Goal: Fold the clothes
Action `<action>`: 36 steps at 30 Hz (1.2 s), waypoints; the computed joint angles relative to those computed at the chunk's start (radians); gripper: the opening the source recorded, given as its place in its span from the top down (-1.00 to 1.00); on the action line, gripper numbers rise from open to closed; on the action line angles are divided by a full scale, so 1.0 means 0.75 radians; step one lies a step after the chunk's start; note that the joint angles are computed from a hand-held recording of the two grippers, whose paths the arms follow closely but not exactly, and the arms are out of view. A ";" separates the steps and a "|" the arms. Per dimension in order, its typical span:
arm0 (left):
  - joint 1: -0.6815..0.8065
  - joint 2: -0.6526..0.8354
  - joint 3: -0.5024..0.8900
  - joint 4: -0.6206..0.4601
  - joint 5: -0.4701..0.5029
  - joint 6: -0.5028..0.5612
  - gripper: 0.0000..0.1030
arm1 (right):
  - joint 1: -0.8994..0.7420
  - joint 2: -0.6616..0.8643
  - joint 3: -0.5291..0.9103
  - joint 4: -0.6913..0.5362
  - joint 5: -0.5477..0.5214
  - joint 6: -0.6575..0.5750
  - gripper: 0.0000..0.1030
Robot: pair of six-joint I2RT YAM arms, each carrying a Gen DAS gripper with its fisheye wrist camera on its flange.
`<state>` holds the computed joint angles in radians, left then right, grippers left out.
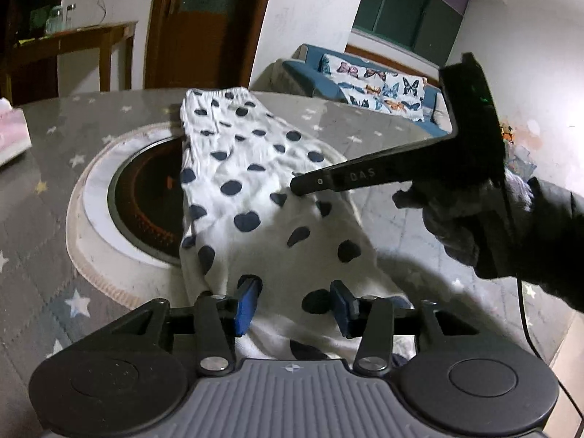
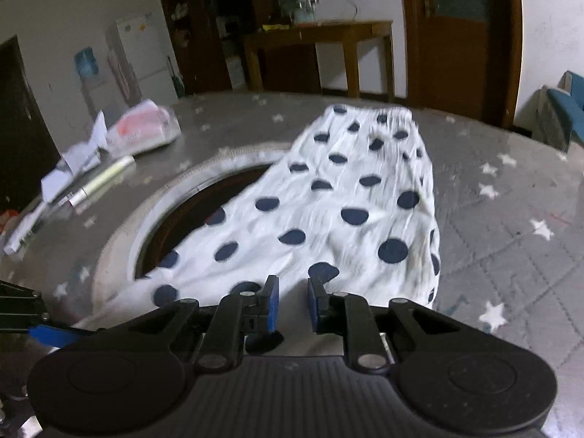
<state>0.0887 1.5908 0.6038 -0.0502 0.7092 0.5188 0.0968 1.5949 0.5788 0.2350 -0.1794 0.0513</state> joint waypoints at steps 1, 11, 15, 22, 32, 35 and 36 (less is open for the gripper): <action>0.003 0.007 0.006 -0.009 0.008 0.005 0.06 | -0.002 0.025 0.020 -0.011 0.003 -0.006 0.68; -0.008 0.036 0.073 -0.014 0.056 -0.046 -0.45 | -0.012 0.263 0.404 -0.124 0.093 -0.052 0.28; -0.023 0.091 0.111 0.003 0.015 -0.091 -0.54 | -0.012 0.464 0.653 -0.188 0.137 -0.052 0.23; -0.026 0.120 0.123 -0.011 0.027 -0.095 -0.79 | -0.011 0.750 1.023 -0.308 0.174 -0.074 0.13; -0.039 0.110 0.115 -0.014 0.025 -0.125 -0.84 | -0.055 0.998 1.400 -0.393 0.166 -0.060 -0.01; -0.031 0.114 0.123 -0.029 0.035 -0.122 -0.84 | -0.086 0.965 1.361 -0.341 0.113 -0.044 -0.02; -0.030 0.117 0.126 -0.031 0.036 -0.120 -0.85 | -0.105 0.937 1.318 -0.303 0.093 -0.043 -0.03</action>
